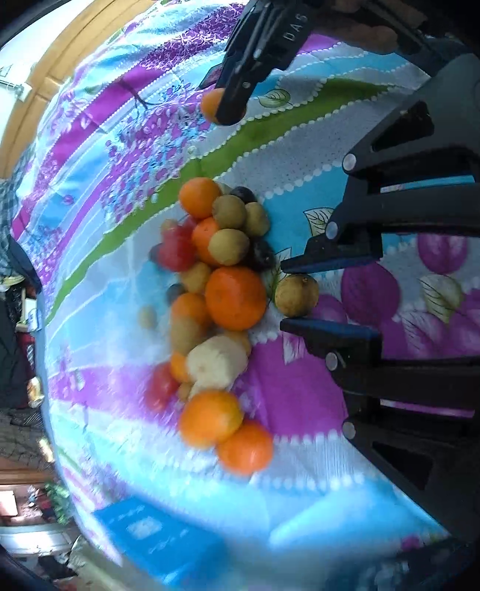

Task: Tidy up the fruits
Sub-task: 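Carry the brown fruit and the orange in both tools to the basket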

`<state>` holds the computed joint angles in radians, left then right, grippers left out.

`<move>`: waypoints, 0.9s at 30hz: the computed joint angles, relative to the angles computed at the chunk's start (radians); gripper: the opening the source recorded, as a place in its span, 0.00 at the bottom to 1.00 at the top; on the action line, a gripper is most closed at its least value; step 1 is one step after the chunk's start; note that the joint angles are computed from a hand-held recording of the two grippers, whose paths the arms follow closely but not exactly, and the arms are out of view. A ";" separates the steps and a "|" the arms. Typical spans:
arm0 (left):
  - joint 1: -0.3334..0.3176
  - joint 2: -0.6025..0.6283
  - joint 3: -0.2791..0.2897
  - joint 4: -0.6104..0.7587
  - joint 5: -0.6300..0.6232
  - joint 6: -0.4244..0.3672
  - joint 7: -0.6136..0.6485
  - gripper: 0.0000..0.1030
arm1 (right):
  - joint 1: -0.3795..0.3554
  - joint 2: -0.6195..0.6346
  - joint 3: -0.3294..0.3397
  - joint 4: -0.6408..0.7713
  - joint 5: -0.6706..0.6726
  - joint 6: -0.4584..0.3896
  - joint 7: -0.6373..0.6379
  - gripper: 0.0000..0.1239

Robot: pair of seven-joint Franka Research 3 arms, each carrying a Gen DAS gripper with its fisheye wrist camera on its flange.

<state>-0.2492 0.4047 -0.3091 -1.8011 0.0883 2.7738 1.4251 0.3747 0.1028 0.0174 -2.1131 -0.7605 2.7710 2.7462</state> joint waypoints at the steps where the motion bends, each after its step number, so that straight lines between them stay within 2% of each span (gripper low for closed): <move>1: -0.017 -0.024 0.025 -0.011 0.026 -0.003 -0.034 0.24 | 0.005 -0.009 0.003 0.002 -0.003 -0.019 0.002 0.34; 5: -0.025 -0.095 0.055 -0.043 0.073 -0.007 -0.099 0.24 | 0.011 -0.035 0.028 0.013 0.020 -0.067 -0.004 0.34; 15: 0.013 -0.214 0.059 -0.105 0.061 -0.008 -0.118 0.24 | 0.034 -0.048 0.076 0.098 0.042 -0.153 -0.013 0.34; 27: 0.061 -0.346 0.109 -0.190 0.086 0.010 -0.209 0.24 | 0.120 0.044 0.082 0.317 0.062 -0.200 -0.102 0.34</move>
<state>-0.1887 0.0582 -0.2003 -1.9910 0.1748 2.7841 1.2162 0.4947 0.1473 0.0991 -1.7957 -0.6983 2.5708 2.6438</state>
